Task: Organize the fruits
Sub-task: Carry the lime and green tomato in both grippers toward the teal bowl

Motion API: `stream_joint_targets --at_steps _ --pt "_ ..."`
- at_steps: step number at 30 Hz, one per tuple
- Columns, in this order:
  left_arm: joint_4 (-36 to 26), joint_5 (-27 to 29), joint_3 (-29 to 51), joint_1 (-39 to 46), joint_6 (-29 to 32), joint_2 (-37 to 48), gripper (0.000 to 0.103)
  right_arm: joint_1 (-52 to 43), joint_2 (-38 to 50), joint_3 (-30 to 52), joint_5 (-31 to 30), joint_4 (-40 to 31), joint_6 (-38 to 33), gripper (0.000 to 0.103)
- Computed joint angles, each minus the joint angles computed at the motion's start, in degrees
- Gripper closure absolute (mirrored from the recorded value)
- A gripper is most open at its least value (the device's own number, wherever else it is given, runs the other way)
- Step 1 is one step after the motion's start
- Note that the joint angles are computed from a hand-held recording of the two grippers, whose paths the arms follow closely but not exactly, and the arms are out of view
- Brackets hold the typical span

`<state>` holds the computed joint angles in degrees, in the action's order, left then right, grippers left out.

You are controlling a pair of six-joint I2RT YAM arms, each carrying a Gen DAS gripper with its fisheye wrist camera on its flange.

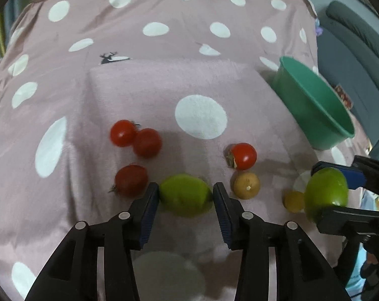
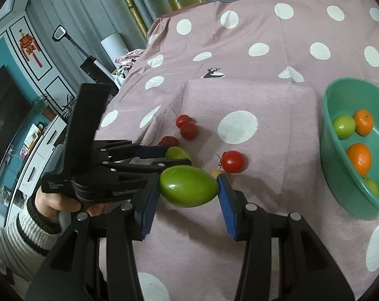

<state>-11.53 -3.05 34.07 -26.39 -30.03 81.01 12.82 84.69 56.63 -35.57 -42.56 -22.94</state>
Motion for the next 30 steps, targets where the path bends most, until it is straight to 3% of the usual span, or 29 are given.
stream_joint_targets --at_steps 16,30 --pt "4.39 1.6 -0.12 3.05 -3.13 2.65 0.061 -2.6 0.79 0.04 -1.0 -0.57 -1.35 0.057" --pt "-4.87 -0.03 -5.24 5.32 -4.81 -15.36 0.061 -2.96 -0.01 0.33 -0.92 0.14 -0.96 0.057"
